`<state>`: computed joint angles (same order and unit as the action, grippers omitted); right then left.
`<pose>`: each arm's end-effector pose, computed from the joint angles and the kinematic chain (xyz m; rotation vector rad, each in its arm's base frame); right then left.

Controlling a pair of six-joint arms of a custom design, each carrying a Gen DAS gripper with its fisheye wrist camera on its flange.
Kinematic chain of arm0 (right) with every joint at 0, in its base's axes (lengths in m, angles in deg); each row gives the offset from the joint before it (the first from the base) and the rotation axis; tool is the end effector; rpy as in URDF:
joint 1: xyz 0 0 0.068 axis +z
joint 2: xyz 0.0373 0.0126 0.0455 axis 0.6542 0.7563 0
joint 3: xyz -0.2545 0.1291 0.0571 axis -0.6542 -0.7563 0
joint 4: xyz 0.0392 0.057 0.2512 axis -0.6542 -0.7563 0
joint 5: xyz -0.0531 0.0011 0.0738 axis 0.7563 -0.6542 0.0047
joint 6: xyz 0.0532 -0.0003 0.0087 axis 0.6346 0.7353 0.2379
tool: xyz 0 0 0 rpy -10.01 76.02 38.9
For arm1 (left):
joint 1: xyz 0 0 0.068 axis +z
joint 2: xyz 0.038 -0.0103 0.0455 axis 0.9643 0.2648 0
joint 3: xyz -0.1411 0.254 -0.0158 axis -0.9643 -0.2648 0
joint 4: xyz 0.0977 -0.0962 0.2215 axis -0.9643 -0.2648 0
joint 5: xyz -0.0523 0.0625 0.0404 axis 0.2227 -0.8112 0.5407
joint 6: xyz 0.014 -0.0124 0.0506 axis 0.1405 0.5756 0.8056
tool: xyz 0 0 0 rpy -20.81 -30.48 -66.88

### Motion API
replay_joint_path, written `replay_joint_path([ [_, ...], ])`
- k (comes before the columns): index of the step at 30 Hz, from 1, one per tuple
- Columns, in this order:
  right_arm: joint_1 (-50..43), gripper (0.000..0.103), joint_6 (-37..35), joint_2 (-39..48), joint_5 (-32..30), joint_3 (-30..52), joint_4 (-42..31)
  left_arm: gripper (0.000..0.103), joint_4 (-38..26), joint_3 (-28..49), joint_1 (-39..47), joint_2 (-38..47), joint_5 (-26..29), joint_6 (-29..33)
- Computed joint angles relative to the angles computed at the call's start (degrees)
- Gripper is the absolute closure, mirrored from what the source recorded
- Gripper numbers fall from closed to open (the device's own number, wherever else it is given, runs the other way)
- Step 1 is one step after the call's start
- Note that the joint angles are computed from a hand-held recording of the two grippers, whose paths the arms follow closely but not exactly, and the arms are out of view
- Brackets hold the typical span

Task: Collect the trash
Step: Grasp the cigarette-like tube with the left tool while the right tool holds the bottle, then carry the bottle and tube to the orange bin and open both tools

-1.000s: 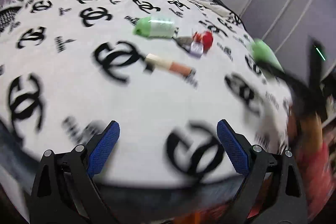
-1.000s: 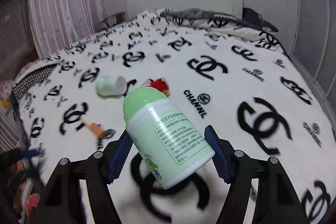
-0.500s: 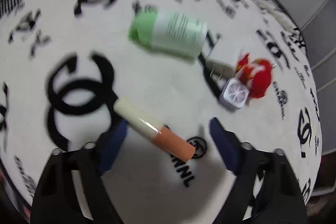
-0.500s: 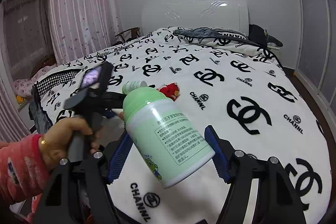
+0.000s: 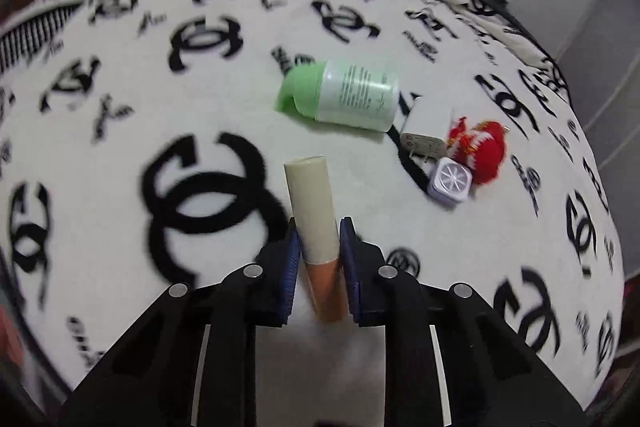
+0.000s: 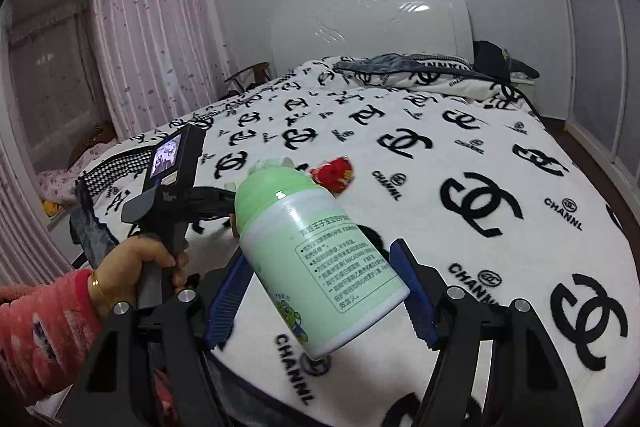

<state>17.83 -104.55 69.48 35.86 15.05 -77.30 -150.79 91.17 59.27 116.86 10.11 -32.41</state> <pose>0.2410 -0.0775 0.4783 -0.2323 2.1128 0.4035 0.3878 -0.1024 0.4324 -0.2668 2.4920 -0.1500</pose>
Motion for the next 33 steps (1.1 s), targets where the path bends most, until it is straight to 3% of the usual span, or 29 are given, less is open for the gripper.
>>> replay_joint_path([
  [6,3.1,0.034,-0.8,-4.5,0.6,-2.2,-1.5,0.085,8.9,-19.5,-2.0,-16.2,-4.1,9.7],
  [11,5.7,0.034,-2.8,-10.8,3.2,-7.9,-3.6,0.085,11.6,-35.8,-5.1,-32.6,-4.2,18.0],
  [17,13.5,0.034,-2.9,-21.7,10.9,-19.7,-7.3,0.085,7.0,-50.7,-6.4,-48.6,2.1,21.7],
  [21,25.5,0.034,5.1,-29.9,20.5,-31.5,-7.5,0.085,4.8,-62.0,-4.7,-56.0,8.8,24.3],
  [28,45.0,0.038,27.4,-32.9,35.1,-52.1,-3.3,0.085,11.9,-85.8,-6.2,-57.9,10.8,21.6],
  [33,51.7,0.044,35.6,-25.3,35.2,-64.7,4.2,0.085,20.6,-94.6,-7.8,-47.6,11.1,19.5],
])
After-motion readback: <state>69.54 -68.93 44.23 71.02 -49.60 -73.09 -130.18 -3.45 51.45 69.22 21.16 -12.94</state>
